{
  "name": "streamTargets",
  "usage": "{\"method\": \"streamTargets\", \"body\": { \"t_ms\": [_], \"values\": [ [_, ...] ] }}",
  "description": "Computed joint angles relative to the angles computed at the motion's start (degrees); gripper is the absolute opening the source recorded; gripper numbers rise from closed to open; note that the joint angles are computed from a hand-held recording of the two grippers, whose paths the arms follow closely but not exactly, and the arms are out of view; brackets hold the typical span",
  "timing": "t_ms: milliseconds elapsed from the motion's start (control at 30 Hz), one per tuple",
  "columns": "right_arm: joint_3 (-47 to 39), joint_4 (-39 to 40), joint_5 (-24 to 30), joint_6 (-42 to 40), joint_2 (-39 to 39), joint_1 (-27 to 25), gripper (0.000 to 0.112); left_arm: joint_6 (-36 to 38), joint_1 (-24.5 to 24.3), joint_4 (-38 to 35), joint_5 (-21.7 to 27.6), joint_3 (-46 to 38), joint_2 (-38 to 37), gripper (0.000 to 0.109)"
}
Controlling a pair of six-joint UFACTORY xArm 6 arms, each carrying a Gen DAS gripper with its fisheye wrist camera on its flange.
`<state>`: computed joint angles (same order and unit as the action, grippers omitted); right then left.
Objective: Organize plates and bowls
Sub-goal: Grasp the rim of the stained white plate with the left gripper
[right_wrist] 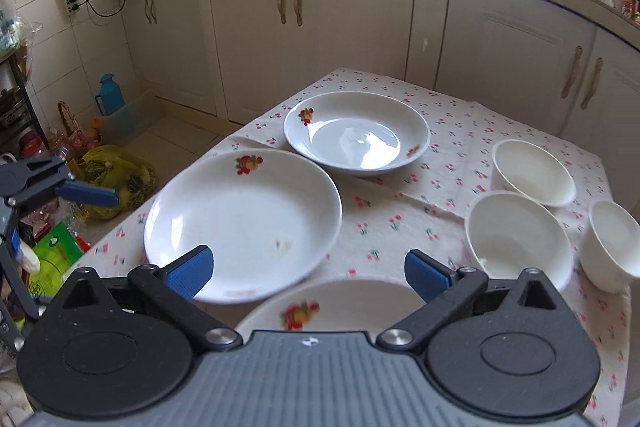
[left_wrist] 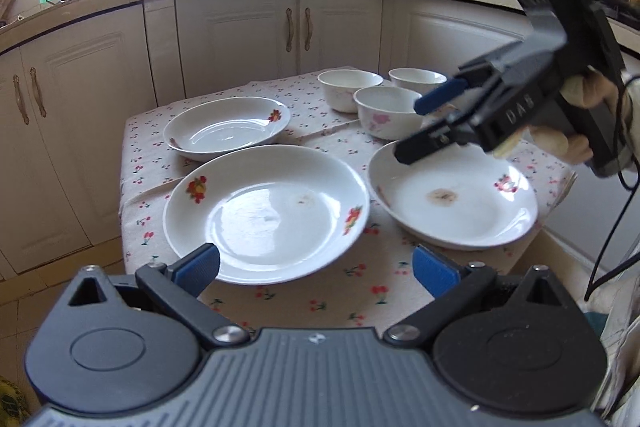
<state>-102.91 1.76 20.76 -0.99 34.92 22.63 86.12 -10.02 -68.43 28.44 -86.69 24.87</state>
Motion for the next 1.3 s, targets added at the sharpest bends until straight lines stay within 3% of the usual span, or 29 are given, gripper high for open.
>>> {"method": "streamTargets", "body": {
  "t_ms": [200, 400, 567, 933, 1067, 1300],
  "values": [
    [20.7, -7.0, -10.7, 6.3, -11.7, -1.3, 0.103, -3.1, -2.5, 0.6, -2.3, 3.5, -2.5, 0.102],
    [34.4, -16.3, -17.2, 15.1, -19.2, -3.3, 0.103, -8.6, -5.5, 5.3, -5.5, 4.6, -3.0, 0.102],
    [40.9, -24.8, -20.8, 22.3, -22.3, -5.0, 0.103, -14.4, -6.4, 11.1, -2.3, 2.2, -1.9, 0.102],
    [39.2, -55.6, -22.4, 49.5, -19.5, -8.1, 0.103, -19.9, -8.7, 21.4, 2.3, -8.3, 4.3, 0.102],
    [37.5, -58.5, -22.5, 52.3, -18.0, -8.1, 0.103, -24.2, -8.4, 25.7, 7.8, -17.0, 9.7, 0.102],
    [35.9, -61.3, -22.2, 54.9, -16.6, -8.1, 0.103, -32.0, -8.3, 35.7, 20.4, -39.7, 23.3, 0.102]
  ]
}}
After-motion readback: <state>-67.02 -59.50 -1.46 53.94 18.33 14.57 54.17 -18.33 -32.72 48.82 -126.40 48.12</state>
